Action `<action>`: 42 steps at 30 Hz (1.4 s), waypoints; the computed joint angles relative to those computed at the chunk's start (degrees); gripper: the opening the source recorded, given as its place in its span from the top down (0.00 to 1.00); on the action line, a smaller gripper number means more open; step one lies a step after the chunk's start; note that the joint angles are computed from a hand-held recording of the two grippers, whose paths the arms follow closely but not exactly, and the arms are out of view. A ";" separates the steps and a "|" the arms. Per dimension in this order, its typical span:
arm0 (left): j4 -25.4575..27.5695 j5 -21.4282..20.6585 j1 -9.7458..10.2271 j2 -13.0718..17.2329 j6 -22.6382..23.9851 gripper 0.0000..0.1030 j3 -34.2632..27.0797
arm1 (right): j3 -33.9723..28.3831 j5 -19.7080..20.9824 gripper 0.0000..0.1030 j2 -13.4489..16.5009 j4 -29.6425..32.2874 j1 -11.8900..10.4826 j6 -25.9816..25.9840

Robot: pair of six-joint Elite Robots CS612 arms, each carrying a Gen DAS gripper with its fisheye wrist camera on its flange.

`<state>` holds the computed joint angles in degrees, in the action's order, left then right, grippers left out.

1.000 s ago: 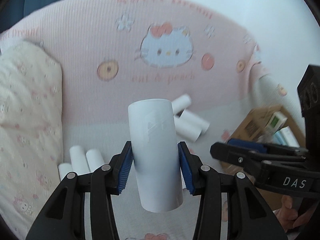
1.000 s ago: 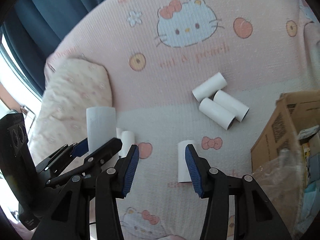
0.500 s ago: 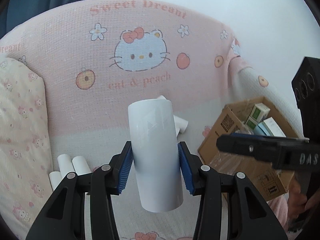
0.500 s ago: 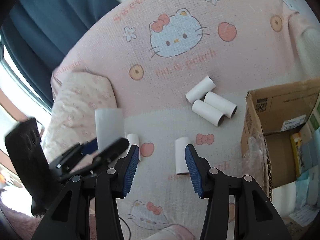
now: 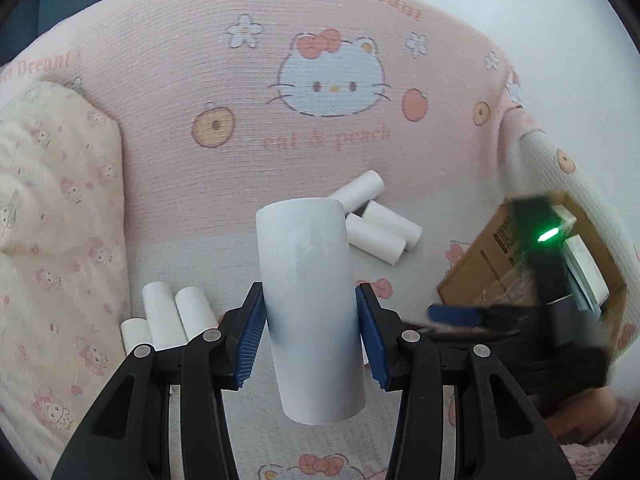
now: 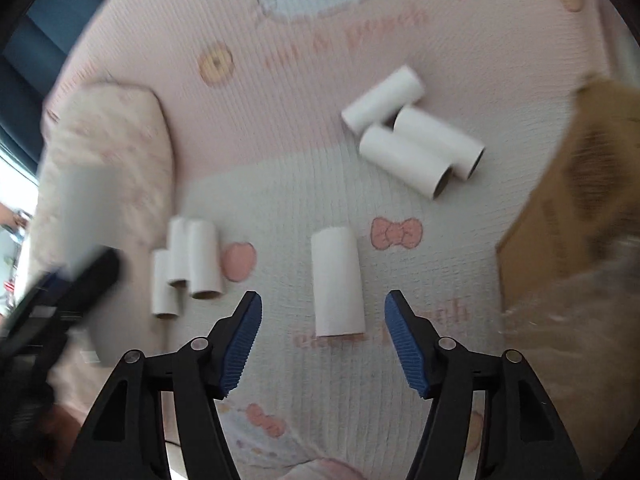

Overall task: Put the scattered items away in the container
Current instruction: 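Lift the held tubes with both tools and carry them toward the cardboard box, then lower the right tool's tube into the box while the left tool holds its tube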

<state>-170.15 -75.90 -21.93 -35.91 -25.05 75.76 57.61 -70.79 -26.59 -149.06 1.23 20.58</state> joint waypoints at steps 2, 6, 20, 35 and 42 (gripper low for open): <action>-0.12 0.13 0.38 -0.16 -0.80 0.53 0.41 | -2.96 -0.56 0.40 1.89 3.44 0.41 -0.61; 0.37 0.82 0.96 -0.47 -2.50 0.53 1.12 | -7.74 -1.31 0.40 4.86 7.91 1.04 -1.29; 3.32 -3.10 3.18 -0.22 -8.03 0.53 1.50 | -21.04 -6.22 0.54 12.39 19.93 2.47 -3.99; 12.88 -8.39 2.87 3.12 -6.28 0.53 -3.68 | -9.36 -3.56 0.58 6.23 10.59 1.44 -1.91; 11.44 -9.33 1.51 3.22 -1.27 0.53 -5.40 | 0.21 -1.91 0.58 0.40 0.80 0.09 -0.78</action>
